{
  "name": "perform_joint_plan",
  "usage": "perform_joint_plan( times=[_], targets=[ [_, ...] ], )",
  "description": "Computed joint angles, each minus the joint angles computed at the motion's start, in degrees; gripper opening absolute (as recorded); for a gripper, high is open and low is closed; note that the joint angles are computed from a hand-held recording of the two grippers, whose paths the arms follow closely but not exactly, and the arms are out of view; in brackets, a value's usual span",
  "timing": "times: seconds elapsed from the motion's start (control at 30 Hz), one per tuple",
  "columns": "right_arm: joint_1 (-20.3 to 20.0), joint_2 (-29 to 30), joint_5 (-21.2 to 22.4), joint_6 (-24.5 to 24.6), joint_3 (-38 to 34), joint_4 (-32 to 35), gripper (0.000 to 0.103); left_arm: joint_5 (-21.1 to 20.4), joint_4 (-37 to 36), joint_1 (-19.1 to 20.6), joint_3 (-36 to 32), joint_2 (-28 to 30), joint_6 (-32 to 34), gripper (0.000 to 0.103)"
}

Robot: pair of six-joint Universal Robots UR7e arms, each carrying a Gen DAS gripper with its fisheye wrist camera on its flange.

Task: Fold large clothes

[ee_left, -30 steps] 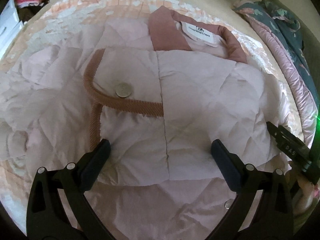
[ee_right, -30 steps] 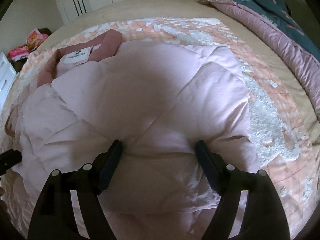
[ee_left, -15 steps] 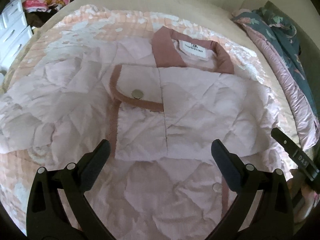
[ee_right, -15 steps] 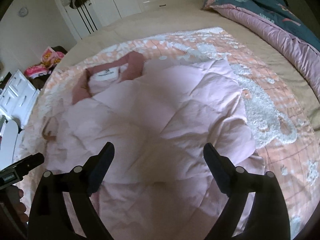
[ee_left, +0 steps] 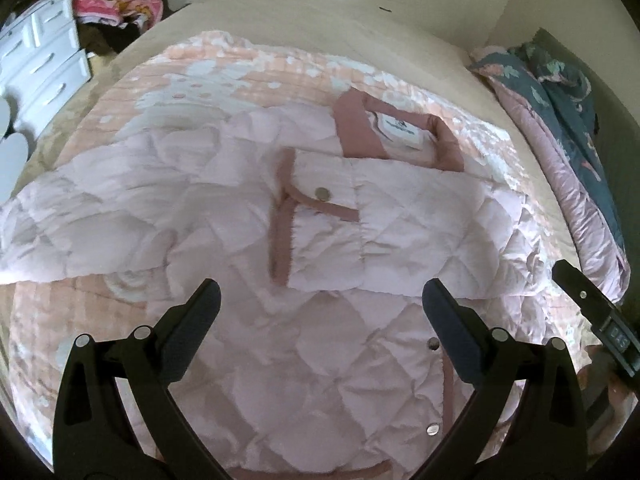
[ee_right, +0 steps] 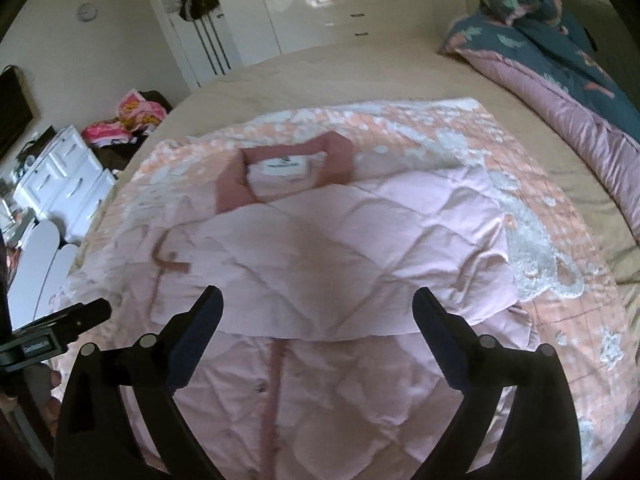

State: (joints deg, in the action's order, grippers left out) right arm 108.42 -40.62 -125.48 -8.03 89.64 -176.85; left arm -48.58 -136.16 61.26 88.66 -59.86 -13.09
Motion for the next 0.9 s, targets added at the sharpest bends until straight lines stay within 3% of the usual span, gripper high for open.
perform_joint_plan(
  times=[0.9],
  targets=[
    [9.61,8.73,2.11,-3.99,-8.74,2.14,0.098,2.94,-1.61,3.90,5.60,-12.13,-1.42,0.095]
  ],
)
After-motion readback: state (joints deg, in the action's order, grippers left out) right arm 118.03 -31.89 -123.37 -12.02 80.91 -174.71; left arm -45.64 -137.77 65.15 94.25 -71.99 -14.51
